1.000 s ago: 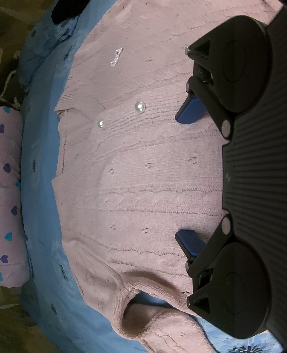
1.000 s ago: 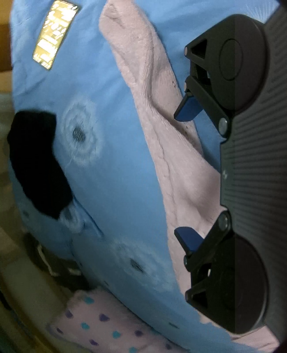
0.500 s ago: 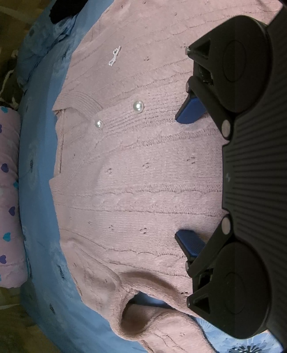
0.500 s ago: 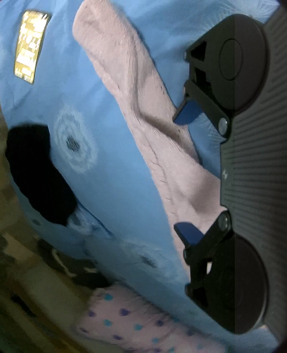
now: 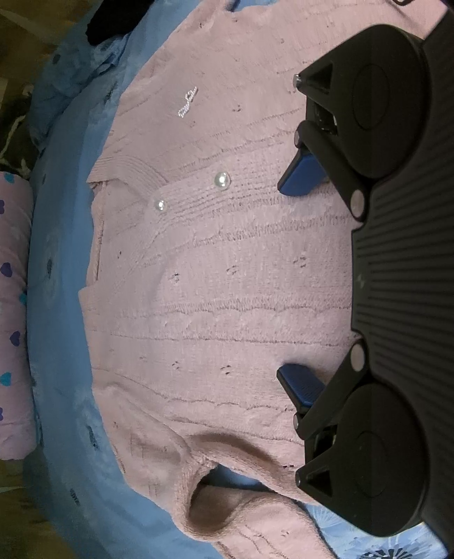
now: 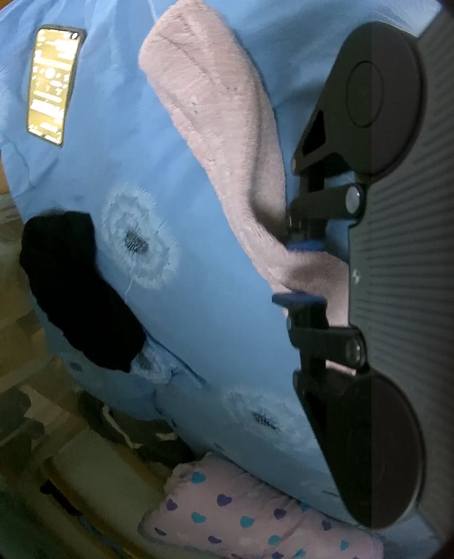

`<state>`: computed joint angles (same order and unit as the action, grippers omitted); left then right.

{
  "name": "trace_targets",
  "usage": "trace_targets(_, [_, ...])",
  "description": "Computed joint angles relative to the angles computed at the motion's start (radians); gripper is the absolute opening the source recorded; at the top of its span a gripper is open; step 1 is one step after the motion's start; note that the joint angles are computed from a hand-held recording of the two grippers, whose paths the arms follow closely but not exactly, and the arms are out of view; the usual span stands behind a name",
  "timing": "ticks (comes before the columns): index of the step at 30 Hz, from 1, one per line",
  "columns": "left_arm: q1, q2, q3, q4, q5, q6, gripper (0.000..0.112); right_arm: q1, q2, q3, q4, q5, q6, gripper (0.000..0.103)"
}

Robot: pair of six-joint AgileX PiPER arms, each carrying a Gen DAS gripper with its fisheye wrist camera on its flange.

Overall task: Fold small clothes
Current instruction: 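Lift the cuff with the right gripper and fold the sleeve across the body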

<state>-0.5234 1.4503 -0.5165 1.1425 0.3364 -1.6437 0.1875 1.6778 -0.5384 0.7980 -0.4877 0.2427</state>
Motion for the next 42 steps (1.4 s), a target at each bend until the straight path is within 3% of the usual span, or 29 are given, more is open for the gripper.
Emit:
trace_targets(6, [-0.017,-0.006,0.003,-0.001,0.008,0.008,0.103,-0.005,-0.037,0.018,-0.074,-0.021,-0.008,0.015])
trace_targets(13, [-0.016,-0.022,0.006,-0.008,0.013,0.016,0.103,0.032,-0.099,0.013,-0.047,-0.048,-0.140,0.011])
trace_targets(28, [0.013,-0.073,0.016,-0.049,0.041,0.056,0.103,0.307,-0.184,-0.108,0.076,-0.091,-0.521,0.010])
trace_targets(35, [0.001,-0.097,0.026,-0.022,0.077,0.029,0.103,0.457,-0.132,-0.200,0.066,-0.086,-0.615,0.010])
trace_targets(42, [0.035,-0.106,0.026,-0.039,0.077,0.054,0.103,0.524,0.020,-0.316,-0.054,0.043,-0.582,0.010])
